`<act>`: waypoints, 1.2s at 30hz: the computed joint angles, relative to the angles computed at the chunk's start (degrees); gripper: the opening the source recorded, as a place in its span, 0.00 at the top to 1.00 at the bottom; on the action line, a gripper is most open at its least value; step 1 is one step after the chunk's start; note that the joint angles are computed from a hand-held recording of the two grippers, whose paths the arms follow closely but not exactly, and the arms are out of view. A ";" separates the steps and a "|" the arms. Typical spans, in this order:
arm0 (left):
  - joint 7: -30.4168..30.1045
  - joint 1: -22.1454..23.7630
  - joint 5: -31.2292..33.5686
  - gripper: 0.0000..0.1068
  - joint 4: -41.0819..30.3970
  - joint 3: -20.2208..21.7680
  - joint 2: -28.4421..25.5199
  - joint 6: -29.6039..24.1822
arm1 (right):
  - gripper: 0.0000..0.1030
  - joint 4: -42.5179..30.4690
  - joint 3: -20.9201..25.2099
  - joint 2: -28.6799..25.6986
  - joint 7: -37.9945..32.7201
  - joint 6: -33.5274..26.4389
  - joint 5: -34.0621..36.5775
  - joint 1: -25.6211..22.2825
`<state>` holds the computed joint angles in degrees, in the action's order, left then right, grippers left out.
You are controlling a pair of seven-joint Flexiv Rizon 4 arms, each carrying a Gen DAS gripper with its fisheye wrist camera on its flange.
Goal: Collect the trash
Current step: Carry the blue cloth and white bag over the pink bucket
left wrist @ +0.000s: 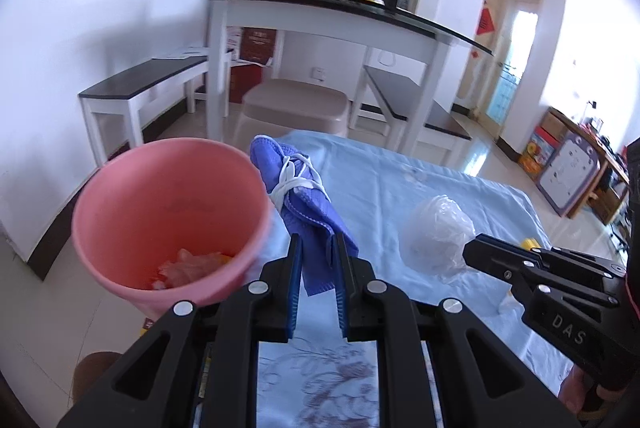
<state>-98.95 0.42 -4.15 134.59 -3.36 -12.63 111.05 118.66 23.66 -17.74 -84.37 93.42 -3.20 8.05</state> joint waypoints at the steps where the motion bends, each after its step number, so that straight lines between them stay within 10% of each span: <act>1: -0.22 0.54 0.07 0.87 0.24 0.17 0.23 0.14 | 0.95 -0.66 0.61 -0.34 -0.36 -0.24 -0.16 0.02; 23: -5.66 15.46 3.58 0.87 0.71 -0.24 -1.88 -0.84 | 0.95 -16.41 1.84 -10.60 -5.73 -8.97 -0.67 9.24; 36: -3.56 15.16 0.54 0.87 -1.41 -0.57 -4.86 -3.08 | 0.95 -20.22 -1.85 -13.93 -5.26 -12.92 -1.28 14.21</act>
